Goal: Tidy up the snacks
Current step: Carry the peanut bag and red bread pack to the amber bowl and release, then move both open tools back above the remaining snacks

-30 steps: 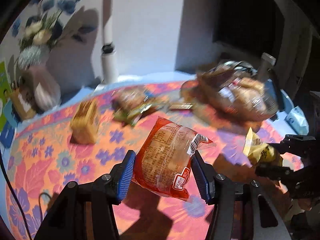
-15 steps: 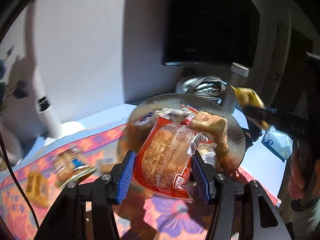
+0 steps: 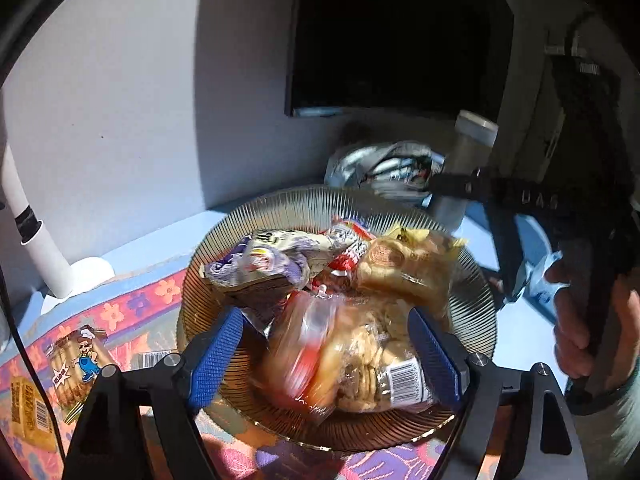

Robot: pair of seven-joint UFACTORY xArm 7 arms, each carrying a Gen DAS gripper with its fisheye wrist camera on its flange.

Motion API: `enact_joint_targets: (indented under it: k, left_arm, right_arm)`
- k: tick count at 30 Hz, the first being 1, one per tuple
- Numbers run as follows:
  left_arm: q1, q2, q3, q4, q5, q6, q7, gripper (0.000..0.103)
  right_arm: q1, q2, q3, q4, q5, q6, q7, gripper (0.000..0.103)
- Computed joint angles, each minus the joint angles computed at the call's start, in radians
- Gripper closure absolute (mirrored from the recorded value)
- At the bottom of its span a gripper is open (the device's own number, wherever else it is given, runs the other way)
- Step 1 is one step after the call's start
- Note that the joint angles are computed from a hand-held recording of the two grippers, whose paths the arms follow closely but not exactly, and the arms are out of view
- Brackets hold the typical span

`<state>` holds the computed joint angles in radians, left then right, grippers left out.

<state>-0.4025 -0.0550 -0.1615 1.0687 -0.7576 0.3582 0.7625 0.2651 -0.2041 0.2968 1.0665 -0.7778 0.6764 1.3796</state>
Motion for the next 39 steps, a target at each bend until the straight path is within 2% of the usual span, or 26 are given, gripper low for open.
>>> enact_joint_targets:
  k: [5, 11, 16, 20, 25, 27, 30, 34, 36, 39]
  left_arm:
    - [0.008, -0.079, 0.043, -0.042, -0.085, 0.034, 0.076, 0.020]
    - [0.028, -0.227, 0.106, -0.129, -0.063, 0.050, 0.055, 0.020]
    - [0.063, -0.425, 0.164, -0.269, 0.045, 0.024, -0.014, 0.020]
    - [0.169, -0.590, 0.201, -0.374, 0.184, 0.033, -0.112, 0.020]
    - [0.288, -0.717, 0.262, -0.486, 0.327, 0.079, -0.194, 0.020]
    - [0.305, -0.729, 0.303, -0.532, 0.357, 0.086, -0.211, 0.020]
    - [0.325, -0.704, 0.328, -0.587, 0.400, 0.062, -0.249, 0.020]
    - [0.279, -0.636, 0.384, -0.638, 0.393, -0.009, -0.241, 0.020]
    - [0.256, -0.589, 0.398, -0.651, 0.385, -0.059, -0.234, 0.020]
    - [0.203, -0.525, 0.423, -0.662, 0.359, -0.151, -0.217, 0.020]
  right_arm:
    - [0.008, -0.026, 0.018, -0.013, 0.001, 0.001, -0.004, 0.043]
    - [0.037, -0.031, 0.054, 0.018, 0.027, -0.003, -0.031, 0.043]
    - [0.093, 0.006, 0.101, 0.111, 0.013, 0.049, -0.077, 0.040]
    - [0.159, 0.059, 0.129, 0.194, -0.029, 0.061, -0.094, 0.036]
    - [0.260, 0.184, 0.127, 0.302, -0.076, 0.021, -0.109, 0.030]
    - [0.302, 0.251, 0.122, 0.340, -0.101, 0.006, -0.104, 0.030]
    - [0.353, 0.365, 0.105, 0.393, -0.072, -0.029, -0.130, 0.030]
    - [0.396, 0.502, 0.068, 0.402, -0.027, -0.145, -0.107, 0.030]
    - [0.425, 0.550, 0.043, 0.422, -0.014, -0.139, -0.113, 0.030]
    - [0.499, 0.601, -0.017, 0.468, -0.048, -0.055, -0.102, 0.030]
